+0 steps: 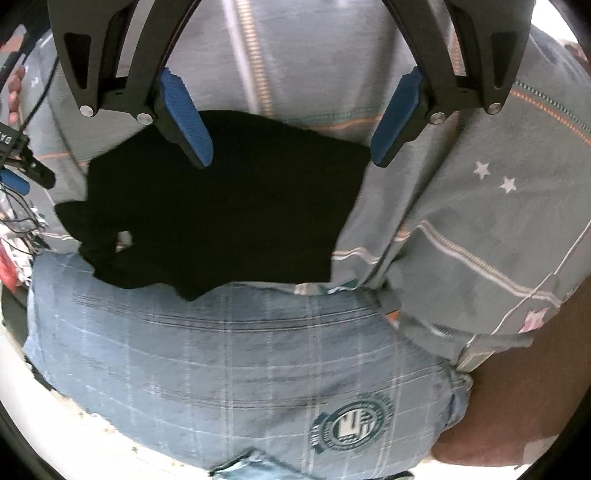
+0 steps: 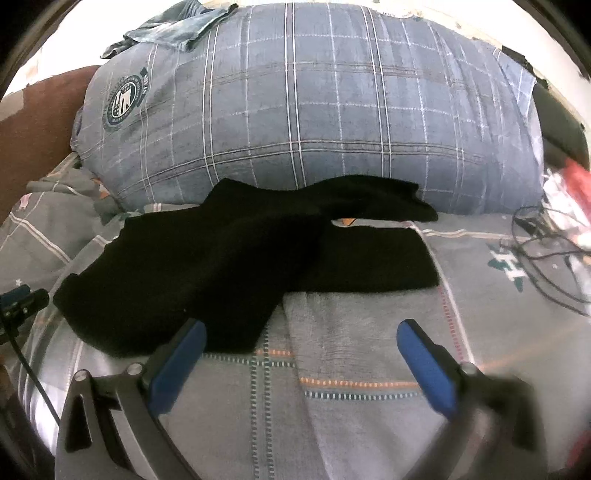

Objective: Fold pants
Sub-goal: 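Move both grippers to the black pants' waistband edge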

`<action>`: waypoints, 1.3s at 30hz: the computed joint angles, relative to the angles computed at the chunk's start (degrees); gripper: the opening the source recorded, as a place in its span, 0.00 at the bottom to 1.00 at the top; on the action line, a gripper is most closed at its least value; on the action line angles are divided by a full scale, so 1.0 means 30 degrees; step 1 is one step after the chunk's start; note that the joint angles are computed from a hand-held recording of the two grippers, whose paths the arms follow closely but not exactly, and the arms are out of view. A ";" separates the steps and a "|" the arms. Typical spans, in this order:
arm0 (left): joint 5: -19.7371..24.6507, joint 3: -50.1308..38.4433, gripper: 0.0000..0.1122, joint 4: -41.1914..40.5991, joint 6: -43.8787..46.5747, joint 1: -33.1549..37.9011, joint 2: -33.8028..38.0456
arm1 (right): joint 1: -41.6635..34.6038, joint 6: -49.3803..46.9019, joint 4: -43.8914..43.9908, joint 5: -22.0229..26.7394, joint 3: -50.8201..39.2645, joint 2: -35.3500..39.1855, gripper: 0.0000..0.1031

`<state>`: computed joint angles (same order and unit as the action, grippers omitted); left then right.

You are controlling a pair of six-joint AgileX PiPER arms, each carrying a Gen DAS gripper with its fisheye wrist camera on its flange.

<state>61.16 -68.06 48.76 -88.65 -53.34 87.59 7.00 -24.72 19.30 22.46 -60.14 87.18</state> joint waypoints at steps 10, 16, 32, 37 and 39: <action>-0.0831 -0.0627 0.85 -0.0460 0.0630 -0.0001 0.0306 | -0.0122 -0.0032 -0.0006 0.0233 0.0119 -0.0410 1.00; -0.1061 -0.0700 0.85 -0.0973 0.0886 0.0554 0.0405 | -0.0196 0.0347 -0.0312 0.0261 -0.0095 -0.0187 1.00; -0.4277 0.2912 0.85 -0.1420 -0.1874 0.2653 -0.0866 | -0.3058 -0.5517 0.6521 0.1958 -0.0613 0.1822 0.98; -0.6343 0.2973 0.85 -0.1786 -0.1620 0.4430 -0.0307 | -0.3461 -0.6025 0.7276 0.2196 -0.1172 0.2807 0.96; -0.6930 0.2663 0.85 -0.2053 -0.1336 0.5056 0.0242 | -0.3683 -0.6439 0.7875 0.2311 -0.1507 0.3322 0.96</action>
